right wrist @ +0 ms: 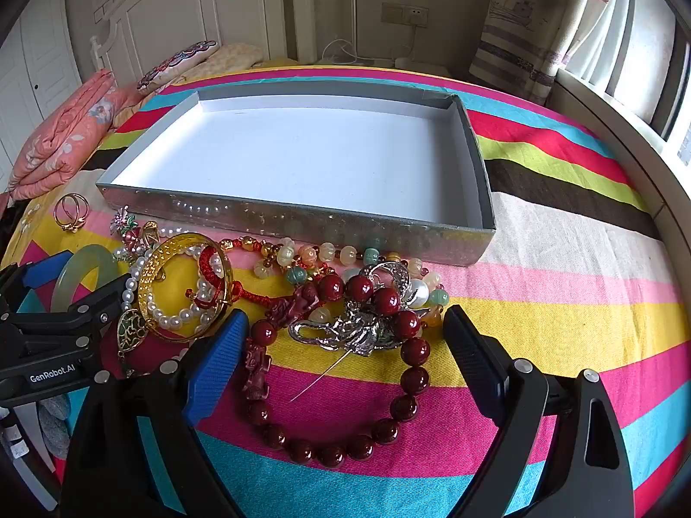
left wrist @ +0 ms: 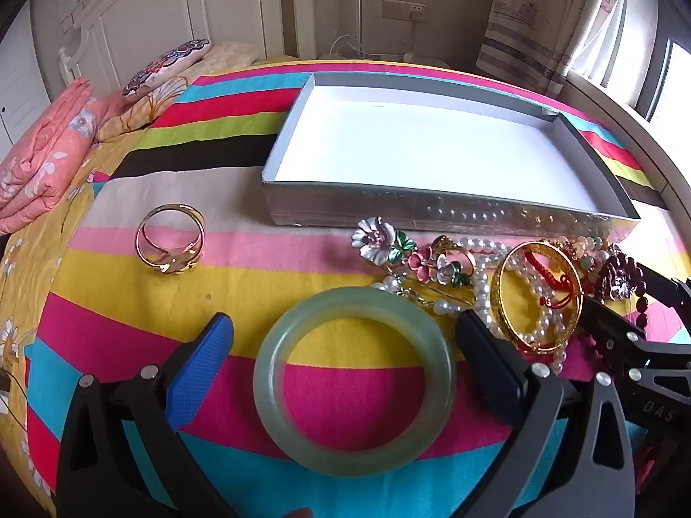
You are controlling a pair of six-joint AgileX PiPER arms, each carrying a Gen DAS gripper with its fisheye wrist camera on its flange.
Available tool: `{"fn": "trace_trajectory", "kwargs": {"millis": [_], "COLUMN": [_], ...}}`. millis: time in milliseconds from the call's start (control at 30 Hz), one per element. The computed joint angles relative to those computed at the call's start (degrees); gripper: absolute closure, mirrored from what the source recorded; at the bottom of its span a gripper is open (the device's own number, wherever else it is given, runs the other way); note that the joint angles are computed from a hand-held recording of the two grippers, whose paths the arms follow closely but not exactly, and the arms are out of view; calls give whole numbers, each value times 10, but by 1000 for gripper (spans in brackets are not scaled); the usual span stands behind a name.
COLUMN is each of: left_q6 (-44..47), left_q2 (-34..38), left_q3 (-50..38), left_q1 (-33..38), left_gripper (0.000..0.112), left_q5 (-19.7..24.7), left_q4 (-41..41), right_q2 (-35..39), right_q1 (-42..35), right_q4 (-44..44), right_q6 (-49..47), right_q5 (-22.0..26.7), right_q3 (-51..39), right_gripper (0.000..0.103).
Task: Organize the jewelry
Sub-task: 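Move both tools toward the jewelry pile beside the tray, then grasp the gold ring with the left tool while the right tool grasps the jade bangle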
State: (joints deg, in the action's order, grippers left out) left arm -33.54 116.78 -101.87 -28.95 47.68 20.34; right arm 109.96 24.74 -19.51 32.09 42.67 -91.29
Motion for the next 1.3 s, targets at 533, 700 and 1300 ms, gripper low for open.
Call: {"fn": "trace_trajectory", "kwargs": {"millis": [533, 700, 1300], "left_q6": [120, 224, 314], "left_q2": [-48, -126, -7], "left_q3": [62, 179, -6], "left_q1": [47, 109, 200], "left_gripper": [11, 11, 69], "left_q5": [-62, -161, -60], "left_q4": [-146, -266, -287], "right_q2": [3, -18, -198], "right_q1": [-8, -9, -60], "right_q4": [31, 43, 229], "right_q6": [-43, -54, -185], "right_q5": [-8, -12, -320], "right_q3": [3, 29, 272], "right_gripper": [4, 5, 5]}}
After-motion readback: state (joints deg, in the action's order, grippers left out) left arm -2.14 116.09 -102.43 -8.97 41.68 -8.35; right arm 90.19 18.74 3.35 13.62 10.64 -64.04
